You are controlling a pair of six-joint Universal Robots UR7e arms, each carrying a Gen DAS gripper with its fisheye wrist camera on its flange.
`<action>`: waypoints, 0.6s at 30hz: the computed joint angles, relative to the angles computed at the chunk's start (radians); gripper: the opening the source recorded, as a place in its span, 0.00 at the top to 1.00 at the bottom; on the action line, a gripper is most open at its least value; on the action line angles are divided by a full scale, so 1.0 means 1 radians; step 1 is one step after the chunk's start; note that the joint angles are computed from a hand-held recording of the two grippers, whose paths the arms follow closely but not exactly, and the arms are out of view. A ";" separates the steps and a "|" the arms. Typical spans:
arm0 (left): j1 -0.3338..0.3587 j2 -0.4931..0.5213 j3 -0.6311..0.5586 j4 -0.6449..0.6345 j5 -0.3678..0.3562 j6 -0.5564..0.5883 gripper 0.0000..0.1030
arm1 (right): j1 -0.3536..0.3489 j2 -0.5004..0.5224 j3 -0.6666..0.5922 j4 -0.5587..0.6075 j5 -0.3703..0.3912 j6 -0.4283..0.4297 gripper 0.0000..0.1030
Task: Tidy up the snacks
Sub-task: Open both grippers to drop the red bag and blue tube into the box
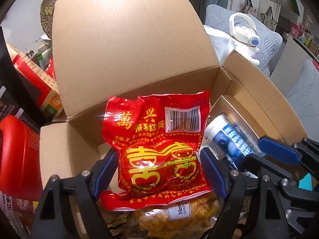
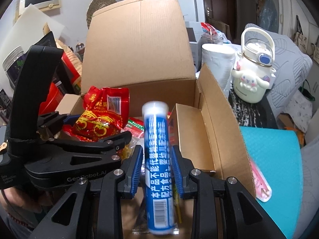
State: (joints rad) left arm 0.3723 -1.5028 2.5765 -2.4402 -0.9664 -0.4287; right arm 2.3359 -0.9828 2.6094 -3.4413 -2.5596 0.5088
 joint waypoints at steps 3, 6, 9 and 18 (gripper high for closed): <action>-0.009 -0.010 0.000 0.021 0.008 -0.015 0.20 | 0.018 -0.013 0.001 0.026 -0.011 0.017 0.69; -0.051 -0.035 0.011 0.051 0.037 -0.036 0.20 | 0.042 -0.032 -0.005 0.112 -0.047 0.070 0.62; -0.080 -0.071 0.020 0.075 0.042 -0.052 0.20 | 0.057 -0.054 0.000 0.159 -0.062 0.102 0.62; -0.135 -0.113 0.007 0.124 0.032 -0.094 0.20 | 0.100 -0.103 0.005 0.301 -0.101 0.214 0.62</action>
State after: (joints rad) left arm 0.2373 -1.6154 2.5838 -2.3163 -0.9347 -0.5230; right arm 2.4360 -1.0861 2.6139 -3.1408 -2.6606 0.7230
